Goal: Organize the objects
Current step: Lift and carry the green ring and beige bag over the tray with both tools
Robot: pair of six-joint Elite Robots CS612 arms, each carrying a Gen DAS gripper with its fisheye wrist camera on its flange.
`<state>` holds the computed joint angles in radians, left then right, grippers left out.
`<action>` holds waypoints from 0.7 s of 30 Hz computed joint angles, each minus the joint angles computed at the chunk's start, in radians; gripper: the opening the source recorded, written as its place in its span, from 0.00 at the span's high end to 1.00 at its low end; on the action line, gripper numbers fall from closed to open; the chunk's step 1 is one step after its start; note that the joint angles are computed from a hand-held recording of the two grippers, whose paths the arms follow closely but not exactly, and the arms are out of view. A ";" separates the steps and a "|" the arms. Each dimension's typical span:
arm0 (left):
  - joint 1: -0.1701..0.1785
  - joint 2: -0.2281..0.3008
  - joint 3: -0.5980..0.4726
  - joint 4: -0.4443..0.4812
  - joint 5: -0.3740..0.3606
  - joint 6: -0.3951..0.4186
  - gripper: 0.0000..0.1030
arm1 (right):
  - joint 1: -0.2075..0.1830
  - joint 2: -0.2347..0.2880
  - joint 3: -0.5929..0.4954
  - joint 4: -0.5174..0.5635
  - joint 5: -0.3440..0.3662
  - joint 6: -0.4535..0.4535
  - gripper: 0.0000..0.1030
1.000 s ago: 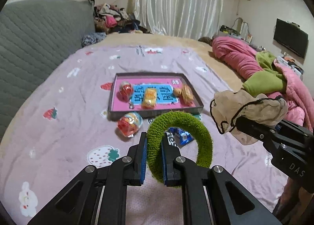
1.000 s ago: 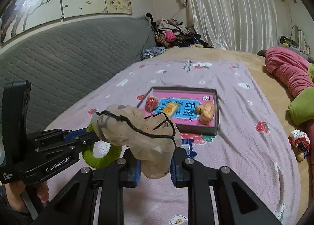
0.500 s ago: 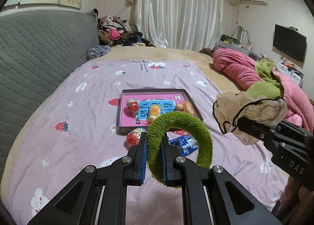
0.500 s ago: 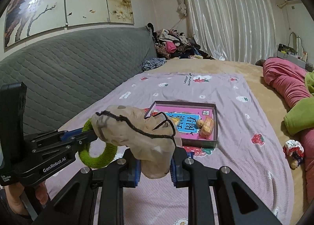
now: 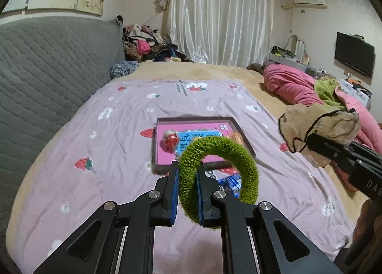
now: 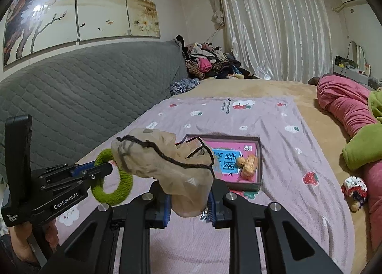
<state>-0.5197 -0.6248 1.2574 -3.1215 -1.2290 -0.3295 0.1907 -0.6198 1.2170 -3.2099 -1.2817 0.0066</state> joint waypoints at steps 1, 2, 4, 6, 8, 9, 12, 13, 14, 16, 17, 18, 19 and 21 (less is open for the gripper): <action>0.001 0.000 -0.002 -0.001 0.000 0.001 0.88 | -0.001 0.001 -0.005 0.003 -0.002 0.001 0.76; 0.004 0.002 -0.009 0.000 0.003 0.004 0.88 | -0.001 0.004 -0.013 0.008 -0.003 0.003 0.76; 0.008 0.005 -0.020 0.003 0.004 0.010 0.88 | -0.001 0.009 -0.029 0.020 -0.003 0.005 0.76; 0.011 0.010 -0.037 0.011 0.008 0.014 0.88 | 0.000 0.014 -0.041 0.023 -0.012 0.002 0.76; 0.015 0.016 -0.053 0.010 0.006 0.018 0.88 | 0.000 0.020 -0.055 0.023 -0.017 0.006 0.76; 0.017 0.021 -0.065 0.015 0.007 0.023 0.88 | 0.000 0.024 -0.064 0.023 -0.017 0.010 0.76; 0.023 0.037 -0.104 0.024 0.009 0.034 0.88 | 0.000 0.037 -0.094 0.032 -0.017 0.015 0.76; 0.026 0.044 -0.119 0.029 0.010 0.039 0.88 | 0.000 0.043 -0.108 0.035 -0.016 0.016 0.76; 0.027 0.048 -0.131 0.032 0.010 0.043 0.88 | 0.001 0.048 -0.120 0.037 -0.017 0.016 0.76; 0.032 0.061 -0.160 0.035 0.009 0.052 0.88 | 0.002 0.061 -0.147 0.043 -0.020 0.016 0.76; 0.033 0.065 -0.171 0.037 0.010 0.054 0.88 | 0.002 0.068 -0.163 0.045 -0.020 0.016 0.76; 0.035 0.072 -0.189 0.040 0.009 0.059 0.88 | 0.003 0.075 -0.178 0.050 -0.022 0.015 0.76; 0.038 0.078 -0.202 0.040 0.007 0.063 0.88 | 0.005 0.083 -0.195 0.050 -0.028 0.016 0.76; 0.042 0.097 -0.244 0.049 0.008 0.078 0.88 | 0.006 0.097 -0.225 0.059 -0.031 0.016 0.76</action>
<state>-0.4779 -0.5283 1.0138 -3.0725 -1.2209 -0.2513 0.1969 -0.5231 0.9919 -3.1508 -1.3129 0.0228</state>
